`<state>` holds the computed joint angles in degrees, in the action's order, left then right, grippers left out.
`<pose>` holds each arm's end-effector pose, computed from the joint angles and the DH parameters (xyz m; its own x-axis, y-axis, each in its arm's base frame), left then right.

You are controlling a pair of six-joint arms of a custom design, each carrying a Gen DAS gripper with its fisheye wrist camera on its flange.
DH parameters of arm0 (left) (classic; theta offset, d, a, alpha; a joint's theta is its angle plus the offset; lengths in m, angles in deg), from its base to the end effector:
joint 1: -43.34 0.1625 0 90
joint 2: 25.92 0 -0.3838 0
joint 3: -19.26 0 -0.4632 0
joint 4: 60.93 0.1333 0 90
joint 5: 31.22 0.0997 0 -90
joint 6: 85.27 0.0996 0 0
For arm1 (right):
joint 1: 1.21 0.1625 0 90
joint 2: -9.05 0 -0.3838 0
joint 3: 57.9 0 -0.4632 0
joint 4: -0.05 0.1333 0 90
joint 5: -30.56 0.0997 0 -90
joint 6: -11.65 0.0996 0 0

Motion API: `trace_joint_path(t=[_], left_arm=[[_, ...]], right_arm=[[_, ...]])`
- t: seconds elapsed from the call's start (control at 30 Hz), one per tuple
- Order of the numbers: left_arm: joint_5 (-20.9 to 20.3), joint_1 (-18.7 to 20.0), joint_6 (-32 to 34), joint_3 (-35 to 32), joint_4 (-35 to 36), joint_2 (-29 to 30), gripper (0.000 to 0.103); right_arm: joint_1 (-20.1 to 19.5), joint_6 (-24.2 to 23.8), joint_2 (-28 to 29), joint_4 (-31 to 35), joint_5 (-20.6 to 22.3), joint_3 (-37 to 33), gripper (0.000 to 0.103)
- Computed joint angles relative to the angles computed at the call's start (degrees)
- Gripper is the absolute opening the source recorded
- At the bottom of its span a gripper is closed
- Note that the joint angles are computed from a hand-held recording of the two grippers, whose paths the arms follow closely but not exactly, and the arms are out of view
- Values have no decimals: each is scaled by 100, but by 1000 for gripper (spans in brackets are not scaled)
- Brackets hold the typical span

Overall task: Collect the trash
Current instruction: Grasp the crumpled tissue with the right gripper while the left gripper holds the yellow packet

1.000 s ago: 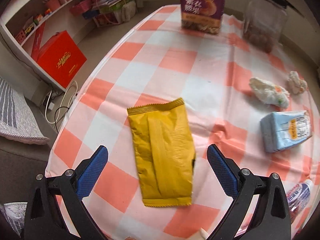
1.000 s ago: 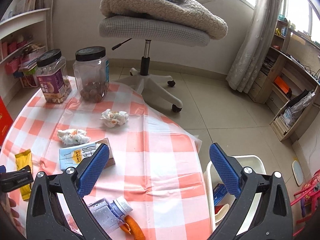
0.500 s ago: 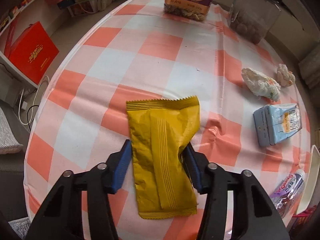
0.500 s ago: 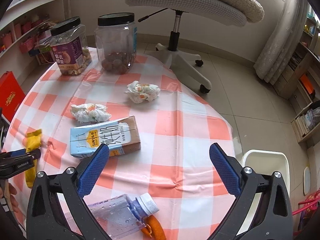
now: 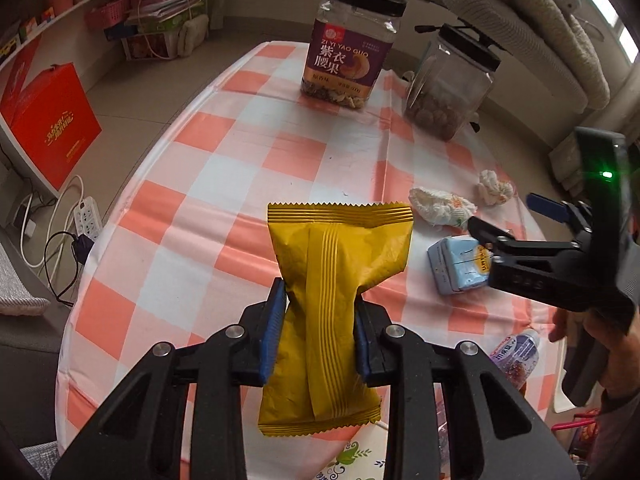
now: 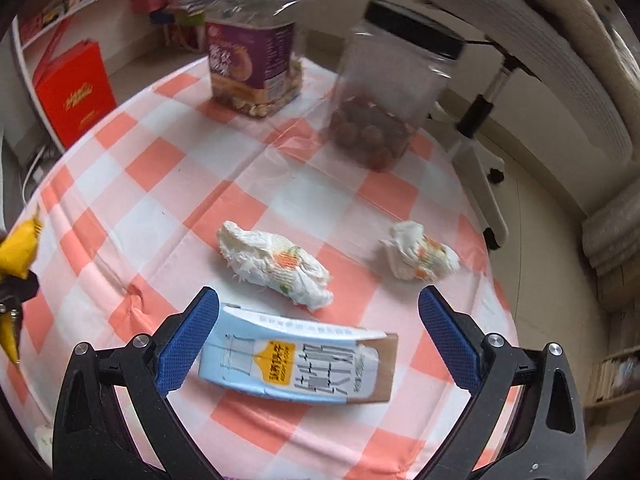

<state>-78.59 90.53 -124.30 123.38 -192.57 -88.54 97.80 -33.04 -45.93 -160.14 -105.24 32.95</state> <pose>-0.2763 -0.5937 0.1233 -0.8481 -0.0745 -0.5246 0.1873 0.8840 -0.4284 0.1734 -0.6986 0.2043 -0.4436 -0.3675 0.8174 -0.6207 0.7839 0.0156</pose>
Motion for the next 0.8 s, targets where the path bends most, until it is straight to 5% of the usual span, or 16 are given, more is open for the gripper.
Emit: trace_joint_path(t=[0.13, 0.27, 0.4, 0.8], left_arm=[[-57, 35, -85, 39, -53, -104, 30], [-30, 67, -180, 80, -3, -145, 30], [-18, 120, -307, 106, 17, -165, 30], [368, 28, -714, 380, -350, -496, 30]], right_arm=[[8, -59, 564, 669, -468, -571, 89], [-93, 839, 697, 1719, -419, -884, 74], [-217, 1820, 535, 2445, 220, -1009, 53], [126, 1851, -297, 954, 947, 156, 50]])
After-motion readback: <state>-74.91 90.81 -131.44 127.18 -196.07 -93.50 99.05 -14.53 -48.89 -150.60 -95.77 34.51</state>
